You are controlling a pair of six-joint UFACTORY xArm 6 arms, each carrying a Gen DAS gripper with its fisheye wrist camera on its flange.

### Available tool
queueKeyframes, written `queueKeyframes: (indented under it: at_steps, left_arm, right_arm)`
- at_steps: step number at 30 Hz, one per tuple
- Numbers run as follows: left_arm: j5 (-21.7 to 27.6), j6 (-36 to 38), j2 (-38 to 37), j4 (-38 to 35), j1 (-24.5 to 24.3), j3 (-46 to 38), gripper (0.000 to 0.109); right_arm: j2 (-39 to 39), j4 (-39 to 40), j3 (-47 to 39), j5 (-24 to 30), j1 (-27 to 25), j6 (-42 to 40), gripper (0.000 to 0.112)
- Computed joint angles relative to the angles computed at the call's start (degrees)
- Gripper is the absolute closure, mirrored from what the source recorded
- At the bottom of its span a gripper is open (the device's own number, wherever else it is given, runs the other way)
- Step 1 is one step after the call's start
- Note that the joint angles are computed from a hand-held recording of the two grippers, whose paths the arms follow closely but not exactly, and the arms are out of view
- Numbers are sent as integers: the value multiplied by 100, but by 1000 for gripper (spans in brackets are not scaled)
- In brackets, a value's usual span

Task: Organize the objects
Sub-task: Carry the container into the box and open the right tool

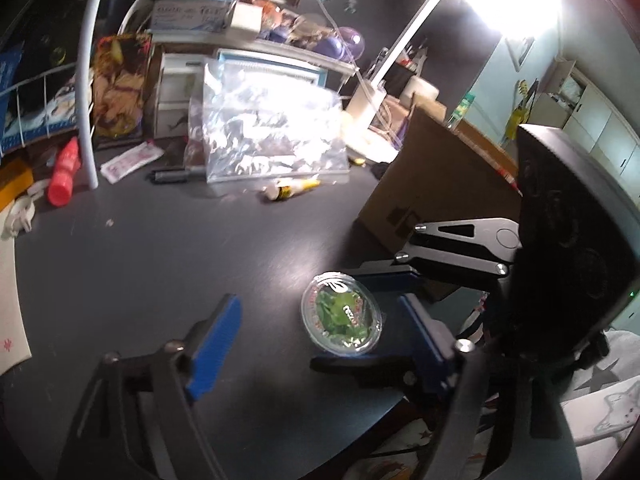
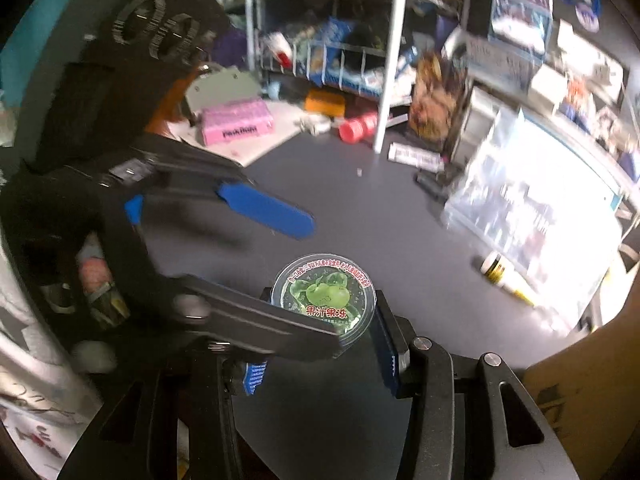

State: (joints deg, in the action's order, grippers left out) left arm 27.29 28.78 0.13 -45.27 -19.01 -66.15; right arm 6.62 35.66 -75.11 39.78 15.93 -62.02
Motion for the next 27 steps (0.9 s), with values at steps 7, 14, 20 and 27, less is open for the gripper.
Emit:
queueKeyframes:
  at_steps: [7,14,20,27]
  left_arm:
    - [234,481,-68,-488,8,-365,67]
    - [323,331,196,-23,-146,-1036,75]
    - [521,223,677,201,-272,-1829,76]
    - [891,102,1450,459,-445,-2967,76]
  right_arm:
    - [-405,-166,66,-338,66,-152,71]
    - [-550,-239,-37,-463,-101,-191,71]
    - [-579,-301,-218,-432,-354,-100,72]
    - [-528,-357,-422,-326,-760,63,71]
